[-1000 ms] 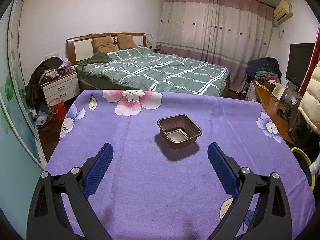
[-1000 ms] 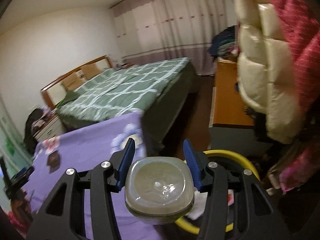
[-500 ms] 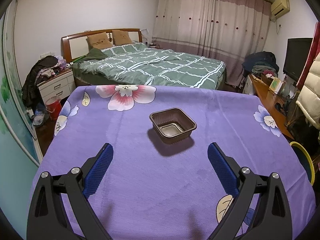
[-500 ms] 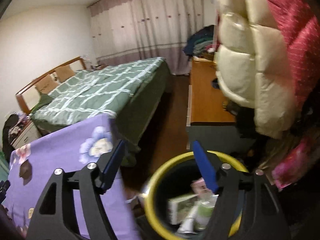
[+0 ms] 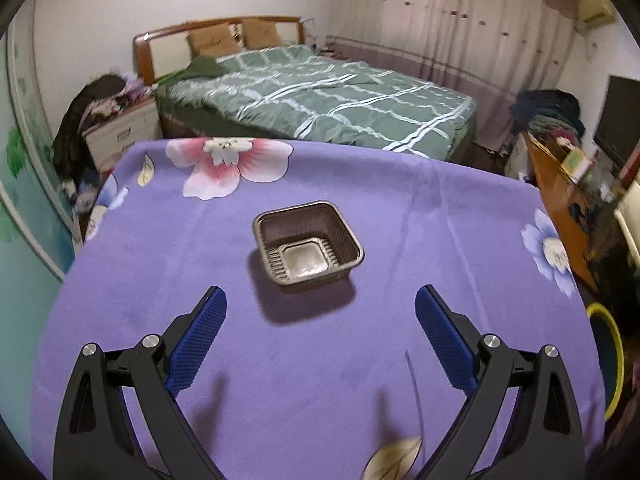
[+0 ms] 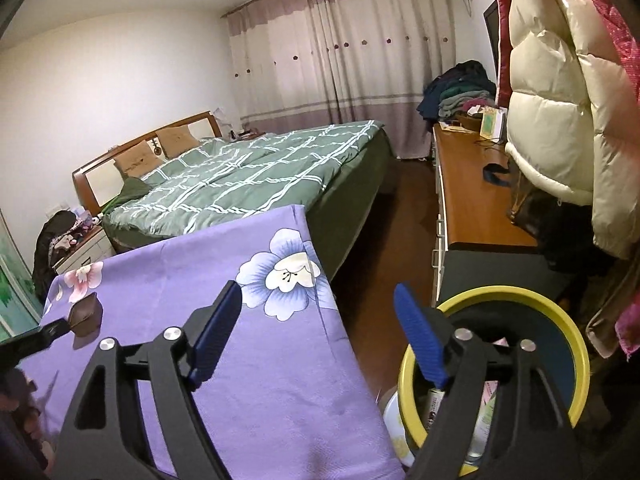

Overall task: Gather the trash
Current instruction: 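Move the left gripper to the brown plastic tray and grasp its rim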

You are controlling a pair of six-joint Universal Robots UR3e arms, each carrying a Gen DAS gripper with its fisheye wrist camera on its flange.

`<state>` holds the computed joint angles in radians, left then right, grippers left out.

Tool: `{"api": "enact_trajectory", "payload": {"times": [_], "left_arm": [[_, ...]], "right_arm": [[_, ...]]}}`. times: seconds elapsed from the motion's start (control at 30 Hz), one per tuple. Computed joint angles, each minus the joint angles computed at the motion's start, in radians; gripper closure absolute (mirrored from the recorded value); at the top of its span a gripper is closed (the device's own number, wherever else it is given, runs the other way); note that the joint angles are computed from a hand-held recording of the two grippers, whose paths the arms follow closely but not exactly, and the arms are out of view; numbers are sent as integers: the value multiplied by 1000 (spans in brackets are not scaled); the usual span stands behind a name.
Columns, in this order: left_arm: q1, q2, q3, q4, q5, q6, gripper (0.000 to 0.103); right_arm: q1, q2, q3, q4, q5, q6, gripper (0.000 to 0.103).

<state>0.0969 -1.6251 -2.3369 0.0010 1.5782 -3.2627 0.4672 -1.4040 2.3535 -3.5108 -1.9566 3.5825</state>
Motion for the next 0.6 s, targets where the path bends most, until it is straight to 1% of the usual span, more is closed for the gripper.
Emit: {"api": "enact_trajectory", "payload": {"times": [0.1,0.17,0.2,0.33,0.6], "left_arm": [[-45,-117,121,-38,69,-62,9],[-64,-190,211,-90,121,-105,9],[-64,-210,236,-105,129,-117,9],[-41,-285,318,-161,121,-153,9],[-38,-376,397,-175,134,-156,10]], "right_arm": [[-6,10,1,-4,22,-6,28],[-6,7,2,-3,27,-7,28],[-8,5,5,-5,30,-8,28],[-21,-1,17,-12,51,-9,28],[-27,1,14,-4,69,-12,28]]}}
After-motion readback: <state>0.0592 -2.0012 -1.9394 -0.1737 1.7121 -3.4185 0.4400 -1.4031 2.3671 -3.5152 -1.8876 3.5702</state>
